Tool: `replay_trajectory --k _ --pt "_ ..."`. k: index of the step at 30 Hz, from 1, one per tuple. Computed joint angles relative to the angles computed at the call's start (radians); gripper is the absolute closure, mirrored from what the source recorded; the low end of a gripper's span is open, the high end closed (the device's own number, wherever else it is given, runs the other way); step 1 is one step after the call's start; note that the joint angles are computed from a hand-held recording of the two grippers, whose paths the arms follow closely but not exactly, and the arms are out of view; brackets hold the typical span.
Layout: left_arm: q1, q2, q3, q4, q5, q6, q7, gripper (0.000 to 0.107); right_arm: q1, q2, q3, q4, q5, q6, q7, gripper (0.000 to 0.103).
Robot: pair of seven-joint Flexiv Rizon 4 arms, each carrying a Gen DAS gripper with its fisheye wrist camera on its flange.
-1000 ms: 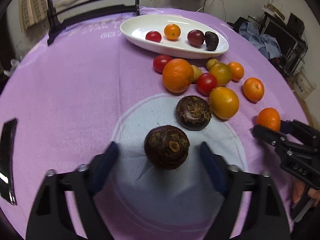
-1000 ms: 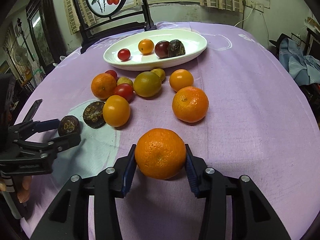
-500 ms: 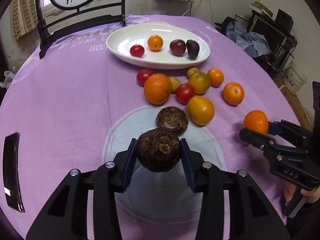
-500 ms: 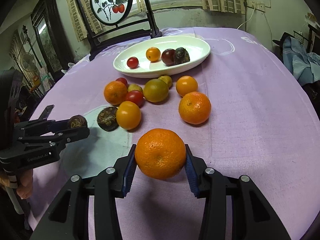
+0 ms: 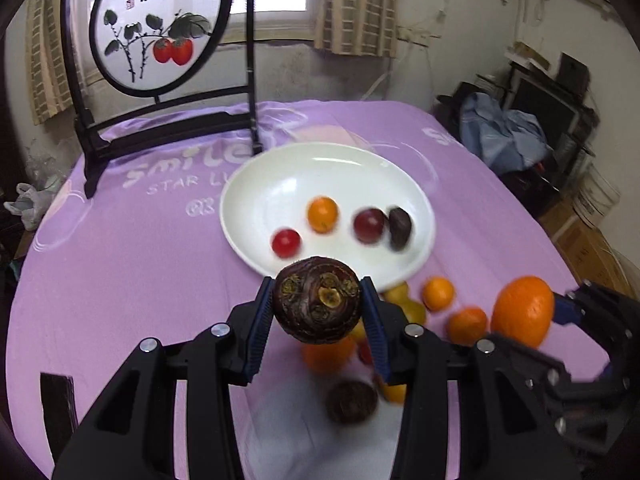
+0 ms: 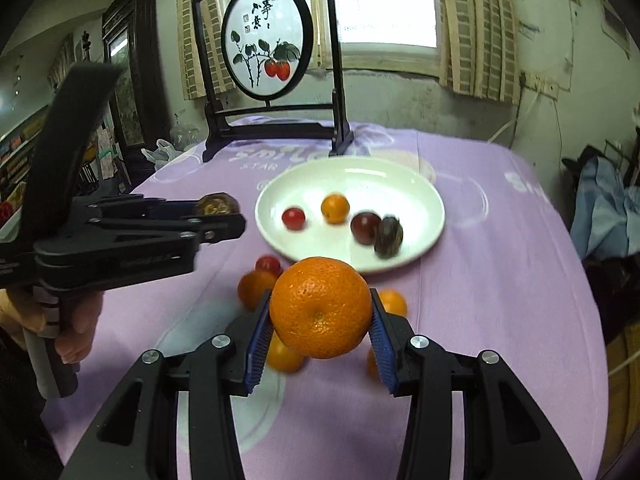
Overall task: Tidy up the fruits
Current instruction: 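Release the large orange onto the plate with the right tool while the left tool releases the dark fruit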
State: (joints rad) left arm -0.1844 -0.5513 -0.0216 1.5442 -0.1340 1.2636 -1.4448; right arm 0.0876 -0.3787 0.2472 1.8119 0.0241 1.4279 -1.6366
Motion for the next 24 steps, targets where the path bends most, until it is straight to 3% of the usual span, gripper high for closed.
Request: replay_trajectory --k 3,8,15,17,18,19,21,24 --pt "-0.026 -0.095 0.052 -0.152 0.018 -0.072 -0.063 0.065 0.069 -0.072 -0.083 -0.074 -0.078 -0.015 0.062 0.057" --pt "-0.076 -0.252 0.177 -0.401 0.116 -0.196 -0.243 0.065 0.072 -0.204 -0.086 -0.258 -0.12 -0.172 0.093 0.057" --pt "-0.006 -0.379 0.092 -0.604 0.106 -0.352 -0.22 0.065 0.089 -0.292 -0.093 -0.381 -0.129 -0.282 0.121 0.057" --pt "0.015 -0.386 0.056 -0.6 0.08 -0.337 -0.22 0.05 0.091 -0.302 -0.094 -0.396 -0.124 -0.307 0.13 0.055" --pt "0.019 -0.377 0.05 -0.571 0.048 -0.302 -0.219 0.033 0.095 -0.302 -0.102 -0.394 -0.125 -0.306 0.139 0.051" --pt "0.04 -0.351 0.011 -0.508 0.038 -0.224 -0.233 0.022 0.099 -0.297 -0.11 -0.384 -0.125 -0.294 0.151 0.047" --pt "0.051 -0.313 -0.012 -0.427 0.012 -0.128 -0.223 0.015 0.078 -0.282 -0.088 -0.366 -0.101 -0.277 0.143 0.042" --pt "0.037 -0.261 0.011 -0.372 0.011 -0.14 -0.205 0.014 0.059 -0.239 -0.08 -0.311 -0.078 -0.236 0.142 0.041"
